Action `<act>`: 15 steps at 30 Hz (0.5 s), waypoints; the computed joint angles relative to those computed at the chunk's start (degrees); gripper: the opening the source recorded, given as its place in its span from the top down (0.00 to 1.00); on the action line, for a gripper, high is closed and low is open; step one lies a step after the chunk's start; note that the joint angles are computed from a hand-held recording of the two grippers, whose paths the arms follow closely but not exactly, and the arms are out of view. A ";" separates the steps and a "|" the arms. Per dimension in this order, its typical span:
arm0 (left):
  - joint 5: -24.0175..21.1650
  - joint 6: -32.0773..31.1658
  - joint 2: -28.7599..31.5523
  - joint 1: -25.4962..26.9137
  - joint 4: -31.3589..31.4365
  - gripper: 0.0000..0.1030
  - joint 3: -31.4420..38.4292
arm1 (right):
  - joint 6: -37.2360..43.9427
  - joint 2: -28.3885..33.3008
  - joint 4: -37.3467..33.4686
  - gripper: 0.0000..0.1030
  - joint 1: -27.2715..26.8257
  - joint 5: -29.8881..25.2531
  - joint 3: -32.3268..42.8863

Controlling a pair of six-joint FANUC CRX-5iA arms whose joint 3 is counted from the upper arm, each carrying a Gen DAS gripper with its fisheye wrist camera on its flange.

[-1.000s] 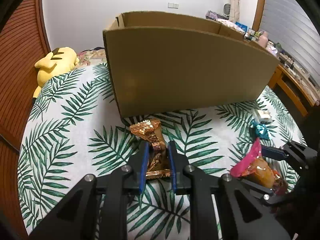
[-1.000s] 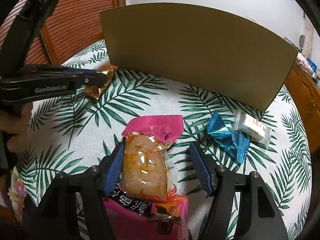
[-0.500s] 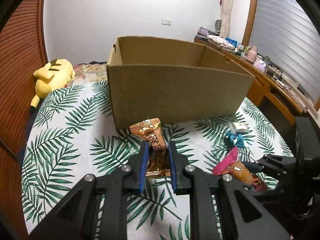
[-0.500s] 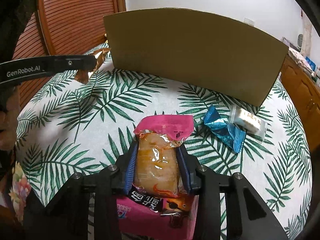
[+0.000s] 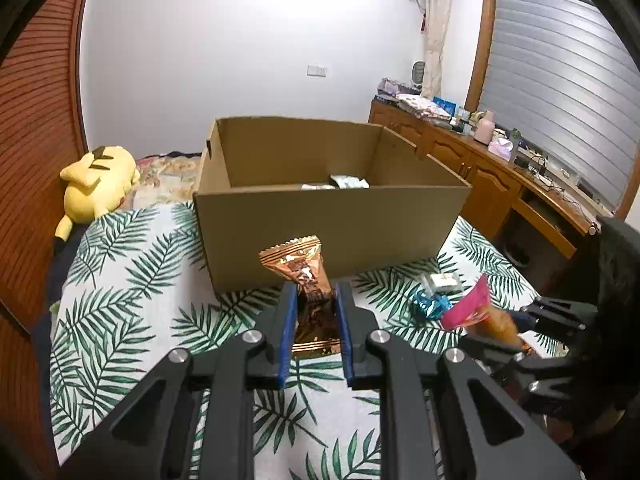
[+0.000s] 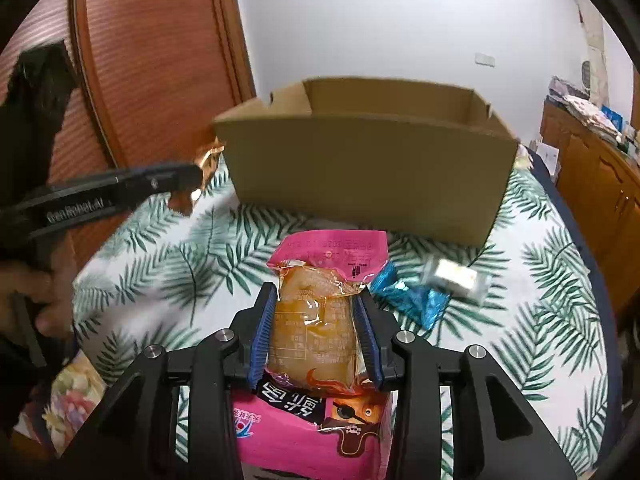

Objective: Organize snacks
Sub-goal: 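Lift both held snacks and carry them over the cardboard box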

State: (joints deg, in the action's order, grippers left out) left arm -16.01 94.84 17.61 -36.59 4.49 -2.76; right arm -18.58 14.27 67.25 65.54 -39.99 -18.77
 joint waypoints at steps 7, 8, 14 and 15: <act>0.93 0.91 -0.78 -0.50 -1.33 0.84 0.40 | -0.74 -3.10 2.73 0.62 0.54 -3.92 -1.40; 0.98 1.90 -0.97 -0.64 -2.30 0.84 0.58 | -0.55 -3.49 3.04 0.62 0.50 -4.33 -1.48; 2.42 3.14 -1.91 -0.71 -3.20 0.84 0.69 | -0.01 -5.02 5.02 0.62 0.04 -6.04 -1.93; 2.41 3.09 -1.89 -0.71 -3.20 0.84 0.89 | 0.25 -5.23 5.27 0.62 -0.16 -6.17 -1.95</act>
